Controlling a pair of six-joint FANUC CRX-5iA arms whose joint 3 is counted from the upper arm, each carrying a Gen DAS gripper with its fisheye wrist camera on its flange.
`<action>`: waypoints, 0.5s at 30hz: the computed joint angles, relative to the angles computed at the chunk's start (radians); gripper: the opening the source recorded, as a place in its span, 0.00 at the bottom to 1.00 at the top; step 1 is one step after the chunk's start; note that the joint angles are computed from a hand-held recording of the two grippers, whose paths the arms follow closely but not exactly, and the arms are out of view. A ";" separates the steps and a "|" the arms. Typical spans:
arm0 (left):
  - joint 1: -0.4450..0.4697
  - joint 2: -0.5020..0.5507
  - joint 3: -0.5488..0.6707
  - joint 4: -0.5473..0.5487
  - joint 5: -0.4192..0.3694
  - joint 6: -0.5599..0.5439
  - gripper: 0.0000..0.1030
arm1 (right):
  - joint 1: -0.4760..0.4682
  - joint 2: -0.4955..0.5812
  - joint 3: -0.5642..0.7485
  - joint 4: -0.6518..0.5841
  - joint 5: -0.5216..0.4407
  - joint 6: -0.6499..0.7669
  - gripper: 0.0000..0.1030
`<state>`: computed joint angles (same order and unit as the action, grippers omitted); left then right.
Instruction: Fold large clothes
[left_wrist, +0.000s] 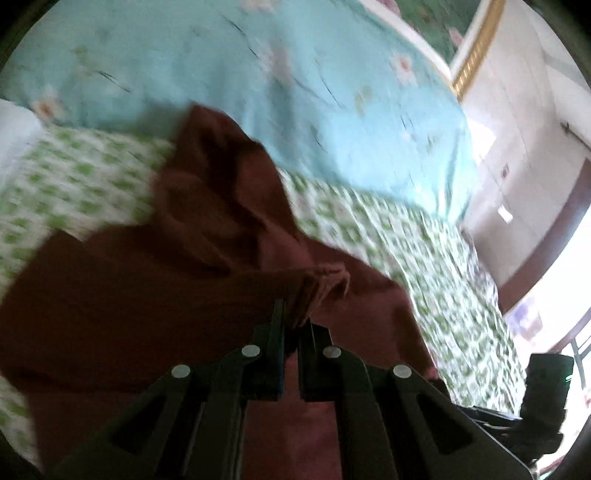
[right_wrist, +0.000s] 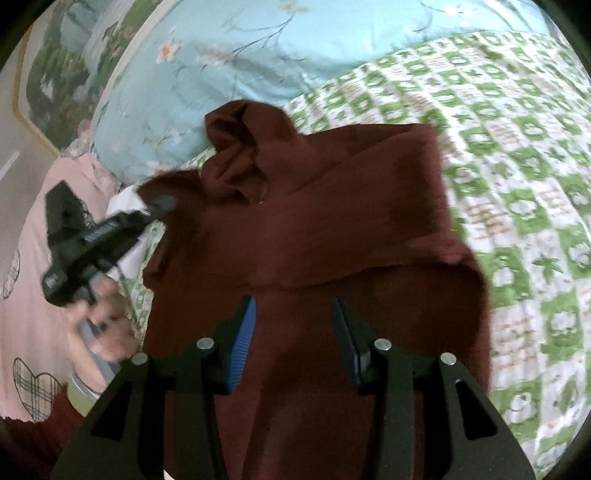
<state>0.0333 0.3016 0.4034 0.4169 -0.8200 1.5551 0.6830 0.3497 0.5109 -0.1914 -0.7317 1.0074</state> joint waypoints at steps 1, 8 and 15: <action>-0.019 0.022 0.014 -0.003 0.000 0.008 0.03 | -0.004 -0.006 -0.012 0.001 0.008 -0.011 0.43; -0.083 0.172 0.110 0.026 -0.077 0.031 0.07 | -0.021 -0.005 -0.027 0.009 0.032 -0.083 0.43; -0.061 -0.004 -0.135 0.056 -0.033 -0.052 0.56 | -0.027 0.073 0.094 -0.043 -0.013 -0.058 0.66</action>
